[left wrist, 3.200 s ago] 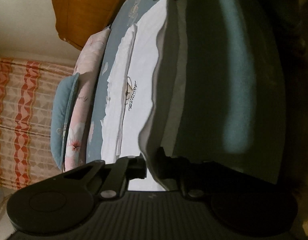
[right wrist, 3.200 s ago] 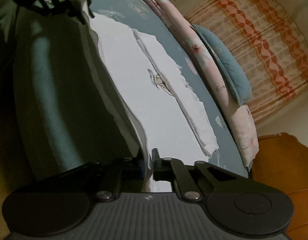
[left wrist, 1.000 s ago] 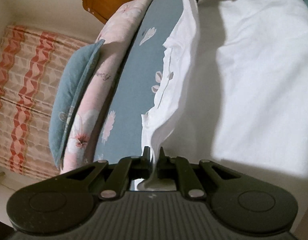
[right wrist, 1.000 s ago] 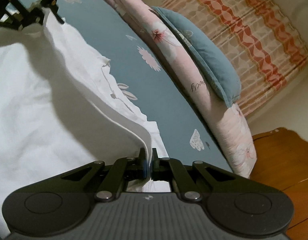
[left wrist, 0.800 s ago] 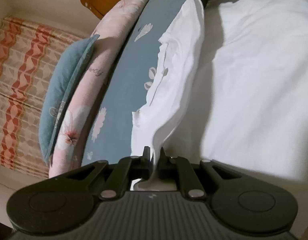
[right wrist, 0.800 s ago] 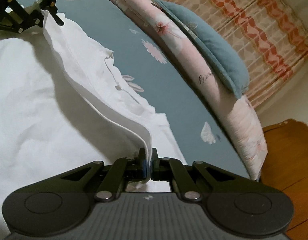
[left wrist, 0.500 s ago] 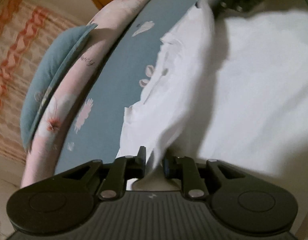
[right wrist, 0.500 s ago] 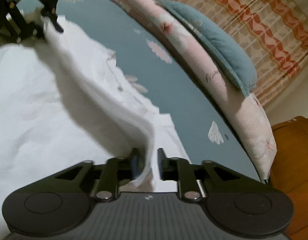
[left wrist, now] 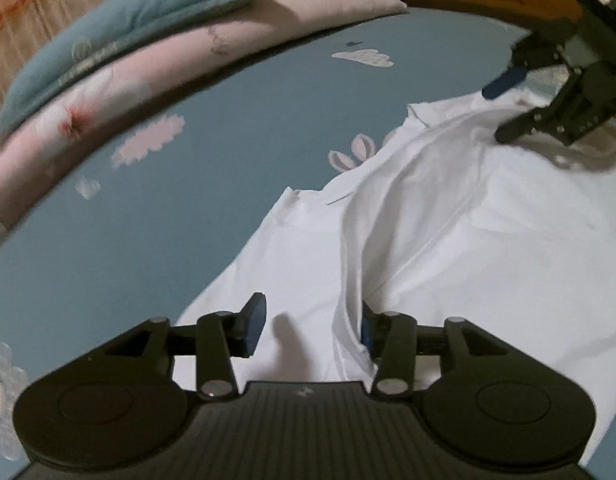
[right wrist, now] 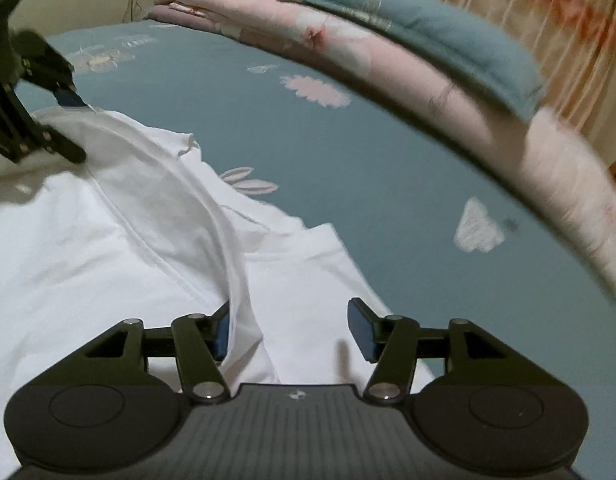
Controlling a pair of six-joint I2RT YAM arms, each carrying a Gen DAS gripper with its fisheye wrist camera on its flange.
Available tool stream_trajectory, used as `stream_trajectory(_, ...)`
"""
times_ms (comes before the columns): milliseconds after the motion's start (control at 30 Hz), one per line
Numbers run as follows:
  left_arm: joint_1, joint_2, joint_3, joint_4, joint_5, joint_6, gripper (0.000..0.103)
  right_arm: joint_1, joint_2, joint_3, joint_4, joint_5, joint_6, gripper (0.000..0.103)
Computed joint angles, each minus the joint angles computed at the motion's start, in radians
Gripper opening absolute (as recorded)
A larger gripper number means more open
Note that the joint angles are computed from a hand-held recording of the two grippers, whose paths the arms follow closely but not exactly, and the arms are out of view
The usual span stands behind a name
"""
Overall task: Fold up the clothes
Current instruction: 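Open both tools to release the folded hem, then withdraw both open tools upward from the folded shirt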
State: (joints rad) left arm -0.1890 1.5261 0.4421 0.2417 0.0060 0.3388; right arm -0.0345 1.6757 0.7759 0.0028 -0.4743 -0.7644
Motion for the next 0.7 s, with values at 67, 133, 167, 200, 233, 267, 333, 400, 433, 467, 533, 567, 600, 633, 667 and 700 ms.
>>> stream_trajectory(67,0.031,-0.019,0.004,-0.017,0.050,-0.005,0.046,-0.023,0.010,0.054,-0.080,-0.049,0.004,0.063)
stream_trajectory(133,0.049,-0.058,-0.010,-0.028,0.079,-0.003,0.048,-0.047,-0.006,0.082,-0.140,-0.099,-0.001,0.067)
stream_trajectory(167,0.070,-0.083,-0.012,-0.047,0.118,-0.001,0.048,-0.064,-0.015,0.095,-0.176,-0.132,-0.010,0.068)
stream_trajectory(200,0.091,-0.107,-0.013,-0.068,0.157,0.001,0.048,-0.082,-0.022,0.109,-0.213,-0.166,-0.022,0.071)
stream_trajectory(233,0.114,-0.129,-0.010,-0.091,0.201,0.000,0.053,-0.103,-0.019,0.137,-0.270,-0.207,-0.034,0.075)
stream_trajectory(267,0.141,-0.142,0.000,-0.116,0.248,-0.011,0.057,-0.120,-0.007,0.172,-0.333,-0.248,-0.048,0.077)
stream_trajectory(333,0.156,-0.174,0.006,-0.125,0.237,-0.050,0.064,-0.142,0.002,0.208,-0.382,-0.274,-0.032,0.078)
stream_trajectory(400,0.162,-0.212,0.006,-0.136,0.212,-0.078,0.064,-0.162,-0.018,0.190,-0.332,-0.289,0.026,0.080)
stream_trajectory(433,0.166,-0.237,-0.001,-0.142,0.203,-0.084,0.064,-0.177,-0.019,0.192,-0.325,-0.315,0.055,0.081)
stream_trajectory(467,0.169,-0.270,-0.015,-0.147,0.193,-0.084,0.064,-0.196,-0.018,0.202,-0.336,-0.344,0.080,0.081)
stream_trajectory(533,0.166,-0.357,-0.053,-0.170,0.170,-0.063,0.064,-0.231,-0.059,0.166,-0.308,-0.365,0.107,0.082)
stream_trajectory(567,0.161,-0.424,-0.085,-0.193,0.159,-0.037,0.065,-0.251,-0.086,0.144,-0.318,-0.374,0.081,0.082)
stream_trajectory(600,0.156,-0.495,-0.116,-0.222,0.149,-0.010,0.067,-0.275,-0.116,0.117,-0.343,-0.374,0.026,0.083)
stream_trajectory(633,0.154,-0.571,-0.150,-0.257,0.147,0.018,0.070,-0.300,-0.145,0.091,-0.369,-0.372,-0.034,0.083)
stream_trajectory(667,0.152,-0.655,-0.179,-0.310,0.143,0.046,0.071,-0.327,-0.174,0.065,-0.397,-0.370,-0.096,0.083)
stream_trajectory(700,0.150,-0.743,-0.206,-0.371,0.139,0.074,0.073,-0.357,-0.206,0.033,-0.430,-0.359,-0.173,0.084)
